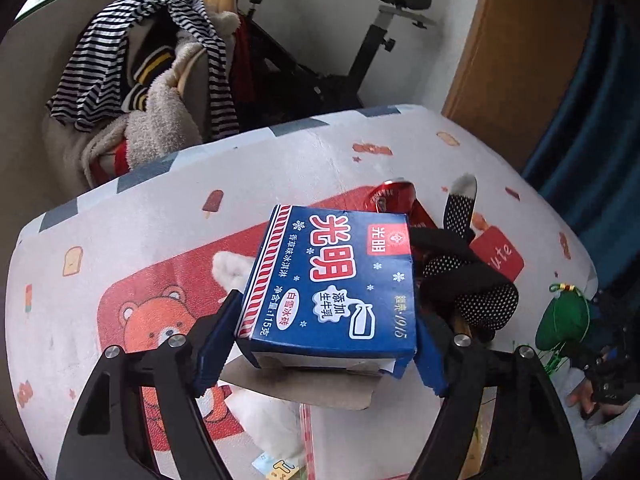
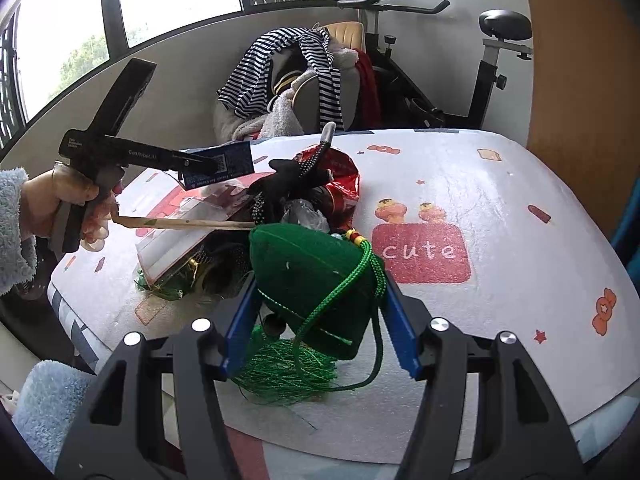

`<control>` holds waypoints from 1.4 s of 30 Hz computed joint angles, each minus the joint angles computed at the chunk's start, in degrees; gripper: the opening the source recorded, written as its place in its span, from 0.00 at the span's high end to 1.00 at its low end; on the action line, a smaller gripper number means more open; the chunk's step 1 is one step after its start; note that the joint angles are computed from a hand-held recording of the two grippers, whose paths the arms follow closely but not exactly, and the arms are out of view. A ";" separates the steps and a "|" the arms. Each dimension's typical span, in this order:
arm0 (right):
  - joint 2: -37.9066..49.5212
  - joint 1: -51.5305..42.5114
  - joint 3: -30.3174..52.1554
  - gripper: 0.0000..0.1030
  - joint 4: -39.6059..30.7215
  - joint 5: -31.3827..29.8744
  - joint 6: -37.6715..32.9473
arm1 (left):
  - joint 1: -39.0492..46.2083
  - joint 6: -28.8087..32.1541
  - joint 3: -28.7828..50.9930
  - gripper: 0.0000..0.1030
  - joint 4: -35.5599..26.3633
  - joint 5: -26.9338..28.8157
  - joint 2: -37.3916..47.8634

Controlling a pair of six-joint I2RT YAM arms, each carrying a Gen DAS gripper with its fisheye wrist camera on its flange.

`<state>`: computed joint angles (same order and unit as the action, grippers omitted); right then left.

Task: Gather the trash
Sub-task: 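Grasp the blue milk carton with the left tool while the right tool holds the green pouch, then drop the blue carton into the bin with the left tool while the right tool drops the green pouch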

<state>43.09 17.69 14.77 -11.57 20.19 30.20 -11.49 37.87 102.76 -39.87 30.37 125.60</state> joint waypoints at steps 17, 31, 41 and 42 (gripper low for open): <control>-4.50 29.49 12.32 0.42 -20.50 21.44 13.06 | 23.98 21.75 -34.59 0.26 -9.90 19.10 -32.86; 7.30 50.80 22.34 0.42 -32.16 33.20 29.02 | 42.09 56.81 -56.06 0.26 -20.45 8.79 -35.92; 9.58 52.69 22.65 0.41 -30.75 31.98 29.31 | 41.18 55.08 -57.88 0.13 -16.05 7.48 -31.71; 9.40 52.84 22.22 0.41 -30.05 31.75 28.89 | 41.28 54.71 -57.62 0.13 -15.95 7.85 -31.54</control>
